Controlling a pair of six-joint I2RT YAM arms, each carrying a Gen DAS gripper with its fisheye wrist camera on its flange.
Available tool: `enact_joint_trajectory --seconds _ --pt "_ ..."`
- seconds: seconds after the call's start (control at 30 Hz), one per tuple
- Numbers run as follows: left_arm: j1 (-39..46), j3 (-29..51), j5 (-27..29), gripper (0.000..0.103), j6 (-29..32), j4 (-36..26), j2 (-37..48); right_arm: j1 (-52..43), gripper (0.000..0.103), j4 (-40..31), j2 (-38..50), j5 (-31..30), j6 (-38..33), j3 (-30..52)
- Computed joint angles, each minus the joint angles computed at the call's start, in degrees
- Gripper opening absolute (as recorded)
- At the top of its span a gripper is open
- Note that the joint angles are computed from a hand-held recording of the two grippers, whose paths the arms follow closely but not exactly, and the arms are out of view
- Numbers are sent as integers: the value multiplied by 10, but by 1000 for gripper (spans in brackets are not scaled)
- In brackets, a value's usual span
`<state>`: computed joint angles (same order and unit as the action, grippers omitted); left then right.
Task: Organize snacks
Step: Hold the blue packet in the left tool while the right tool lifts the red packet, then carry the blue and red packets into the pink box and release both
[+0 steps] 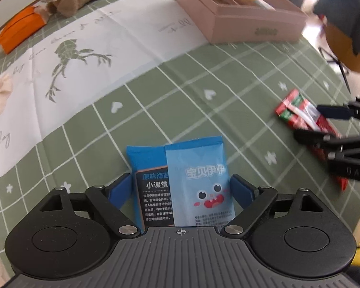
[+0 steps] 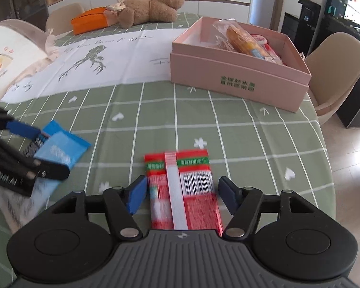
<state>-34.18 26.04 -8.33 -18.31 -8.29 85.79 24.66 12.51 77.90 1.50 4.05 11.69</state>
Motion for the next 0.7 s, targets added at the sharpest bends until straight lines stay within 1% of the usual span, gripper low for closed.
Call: enact_joint_trajectory --seconds 0.03,0.1,0.23,0.33,0.4,0.47,0.57,0.63,0.7 --pt "-1 0 4 90 0 -7 -4 -1 53 -19 -11 -2 -5 2" --pt "4 3 17 88 -8 -22 -12 -4 47 -53 -37 -7 -14 5" --pt "21 14 60 87 -29 -38 -37 -46 46 -122 -104 -35 -17 20" --pt "15 40 64 87 -28 -51 -64 -107 45 -183 -152 -80 -35 53" --pt "16 64 69 86 -23 -59 -82 -143 45 -219 -169 -105 -47 84" --pt "24 97 84 86 -15 -65 -97 -177 44 -255 -183 -126 -61 126" --pt "42 154 107 86 2 -57 -104 -227 44 -298 -193 -165 -85 210" --pt "54 209 121 86 12 -46 -77 -250 44 -312 -177 -183 -100 278" --pt "66 269 130 86 23 -40 -38 -263 44 -320 -139 -197 -114 348"
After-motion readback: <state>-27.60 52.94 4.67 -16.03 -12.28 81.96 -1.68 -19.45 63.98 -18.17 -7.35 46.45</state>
